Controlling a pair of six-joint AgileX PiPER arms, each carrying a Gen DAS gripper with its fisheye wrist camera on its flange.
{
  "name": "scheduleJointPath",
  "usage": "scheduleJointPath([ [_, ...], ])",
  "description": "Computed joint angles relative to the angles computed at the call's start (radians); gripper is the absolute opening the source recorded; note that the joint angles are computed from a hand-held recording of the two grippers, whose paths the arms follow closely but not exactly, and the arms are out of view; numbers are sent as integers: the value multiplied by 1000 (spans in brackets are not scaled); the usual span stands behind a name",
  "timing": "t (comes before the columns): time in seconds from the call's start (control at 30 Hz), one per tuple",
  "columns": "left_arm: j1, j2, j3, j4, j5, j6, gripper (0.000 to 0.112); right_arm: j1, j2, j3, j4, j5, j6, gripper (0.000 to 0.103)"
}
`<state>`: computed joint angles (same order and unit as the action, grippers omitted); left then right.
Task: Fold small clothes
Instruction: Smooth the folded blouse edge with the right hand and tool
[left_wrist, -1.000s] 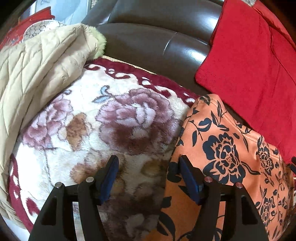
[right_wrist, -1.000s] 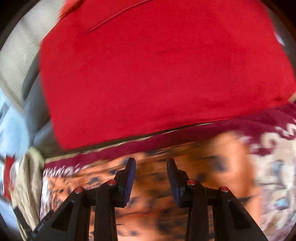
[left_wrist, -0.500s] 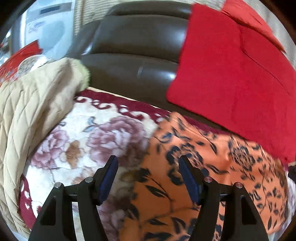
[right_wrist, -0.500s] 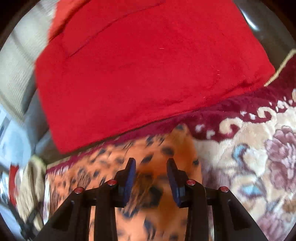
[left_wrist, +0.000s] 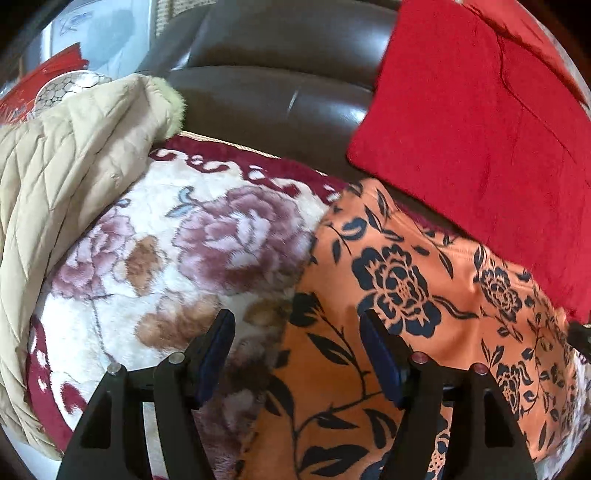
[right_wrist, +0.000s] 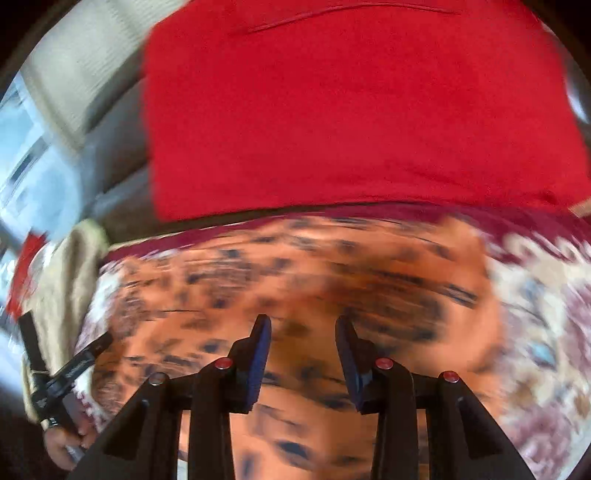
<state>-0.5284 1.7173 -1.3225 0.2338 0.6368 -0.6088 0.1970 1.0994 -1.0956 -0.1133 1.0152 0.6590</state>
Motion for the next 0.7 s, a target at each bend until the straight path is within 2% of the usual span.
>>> scheduleJointPath([
  [0.13, 3, 32, -20, 69, 50, -33, 72, 125, 245, -161, 81, -121, -29, 40],
  [0.27, 44, 38, 6, 17, 22, 10, 72, 191, 456, -317, 184, -187, -80, 40],
  [0.37, 43, 54, -4, 64, 18, -4, 72, 209, 640, -466, 313, -203, -160, 40],
  [0.47, 42, 60, -5, 70, 16, 1, 72, 255, 866, -670, 263, -150, -109, 41],
  [0.5, 44, 58, -4, 64, 11, 8, 72, 269, 900, -703, 209, -145, -75, 41],
  [0.57, 51, 43, 9, 54, -11, 20, 72, 268, 913, -703, 198, -194, -48, 41],
  [0.63, 43, 20, 25, 74, -34, 4, 72, 246, 854, -624, 258, -256, -59, 41],
  [0.7, 34, -6, 41, 57, -60, 27, 72, 247, 770, -524, 230, -317, -40, 41],
])
